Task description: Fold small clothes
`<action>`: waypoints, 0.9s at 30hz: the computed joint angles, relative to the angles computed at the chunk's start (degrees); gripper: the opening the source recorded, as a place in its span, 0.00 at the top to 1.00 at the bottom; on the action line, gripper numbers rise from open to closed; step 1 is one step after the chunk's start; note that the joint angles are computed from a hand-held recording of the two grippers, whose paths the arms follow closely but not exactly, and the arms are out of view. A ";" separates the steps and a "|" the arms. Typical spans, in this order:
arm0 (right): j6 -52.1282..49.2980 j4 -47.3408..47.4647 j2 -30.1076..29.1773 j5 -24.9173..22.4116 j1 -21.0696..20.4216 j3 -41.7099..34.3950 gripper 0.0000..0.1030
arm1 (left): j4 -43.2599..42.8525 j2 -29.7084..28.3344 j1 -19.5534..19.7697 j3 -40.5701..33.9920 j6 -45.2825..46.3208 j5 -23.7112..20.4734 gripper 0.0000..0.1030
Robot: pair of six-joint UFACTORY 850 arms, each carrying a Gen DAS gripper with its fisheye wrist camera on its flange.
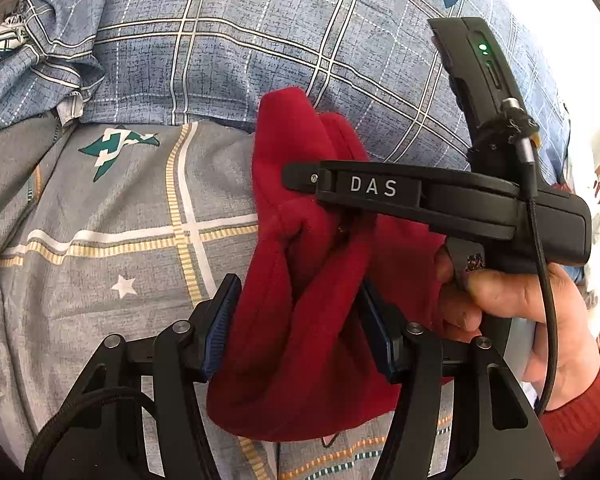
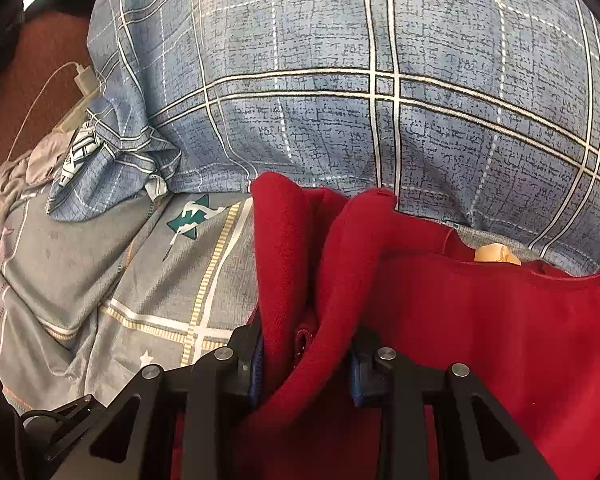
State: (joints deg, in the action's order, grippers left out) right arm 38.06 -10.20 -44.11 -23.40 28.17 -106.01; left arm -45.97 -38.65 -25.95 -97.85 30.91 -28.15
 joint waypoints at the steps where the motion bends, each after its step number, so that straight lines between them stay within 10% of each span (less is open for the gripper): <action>1: 0.74 -0.71 0.13 0.40 0.07 0.25 0.72 | 0.09 0.02 -0.01 0.04 -0.22 0.08 0.43; 10: 8.79 -9.96 3.30 3.86 0.92 4.22 0.82 | -5.37 1.51 0.18 1.25 5.02 0.40 0.75; 27: 33.73 -36.35 25.61 2.83 -1.14 26.98 0.83 | -2.76 0.96 -9.55 -7.20 5.95 -2.33 0.77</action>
